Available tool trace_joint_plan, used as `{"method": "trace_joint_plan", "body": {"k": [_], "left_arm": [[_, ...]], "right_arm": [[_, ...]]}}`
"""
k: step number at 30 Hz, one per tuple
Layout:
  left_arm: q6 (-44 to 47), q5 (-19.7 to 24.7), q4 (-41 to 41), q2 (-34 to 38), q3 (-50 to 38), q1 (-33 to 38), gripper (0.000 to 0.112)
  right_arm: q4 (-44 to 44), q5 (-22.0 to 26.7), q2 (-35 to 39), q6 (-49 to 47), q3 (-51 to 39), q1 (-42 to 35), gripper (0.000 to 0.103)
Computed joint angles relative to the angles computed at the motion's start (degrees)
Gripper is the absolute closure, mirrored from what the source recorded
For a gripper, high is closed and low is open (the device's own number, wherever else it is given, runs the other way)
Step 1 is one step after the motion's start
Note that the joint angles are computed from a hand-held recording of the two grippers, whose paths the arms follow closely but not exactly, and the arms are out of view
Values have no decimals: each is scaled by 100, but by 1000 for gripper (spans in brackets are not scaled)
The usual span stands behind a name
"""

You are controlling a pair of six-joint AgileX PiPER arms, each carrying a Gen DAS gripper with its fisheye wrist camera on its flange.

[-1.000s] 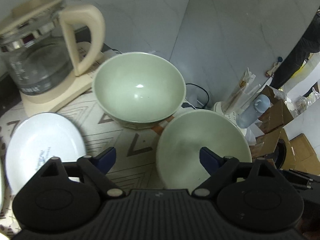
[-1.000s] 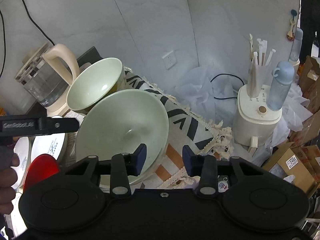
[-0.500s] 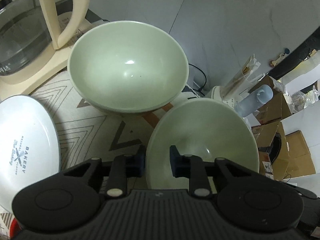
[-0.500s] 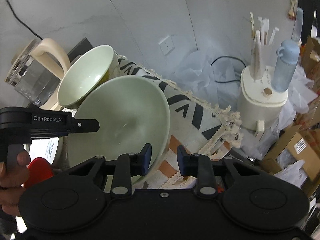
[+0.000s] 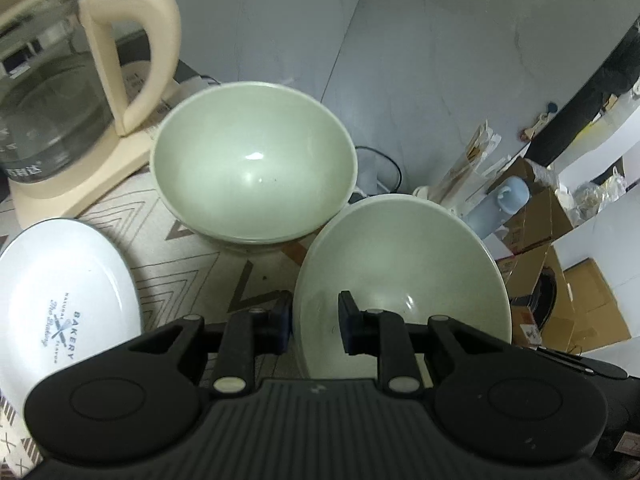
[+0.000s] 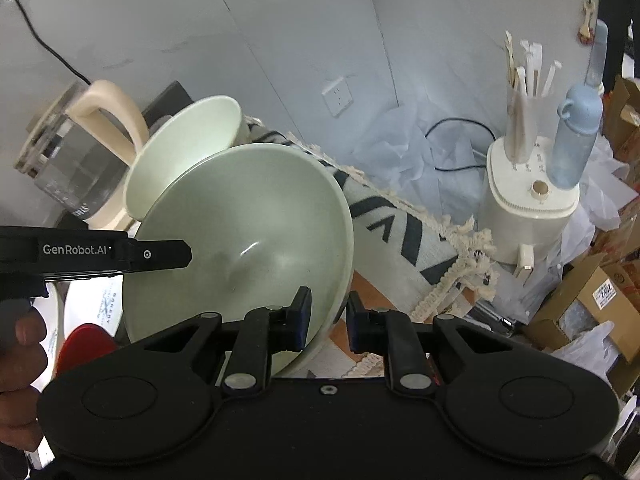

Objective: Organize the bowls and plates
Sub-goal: 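Lift the large pale green bowl and carry it over the red-black bowl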

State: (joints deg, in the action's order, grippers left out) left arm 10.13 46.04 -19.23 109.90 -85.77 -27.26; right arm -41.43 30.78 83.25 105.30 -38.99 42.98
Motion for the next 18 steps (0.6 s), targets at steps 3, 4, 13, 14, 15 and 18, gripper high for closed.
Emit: {"method": "trace_joint_plan", "body": {"k": [3,4,13,14,15,18], "left_arm": [[-87,-106,-18,-327,279,32,90],[-151,-126,14,-445,368,36,90],[-548,-343,133,-1286,1056,149,90],[-605,-377,173,-1377,1136,142,90],[-667,-386,204,-1459,1198,138,90],[-768,-401,218,-1705,1419,188,90]], "right_arm": [[-118,147,-182,16,-12,110,85],[-162,179,-245,29,-11,146,85],[-349,604,-561,7,-205,596,85],[-362,645,-589,-10,-223,649,85],[-377,687,-606,-2,-239,706,85],[-440,781,-686,49,-262,868,85]]}}
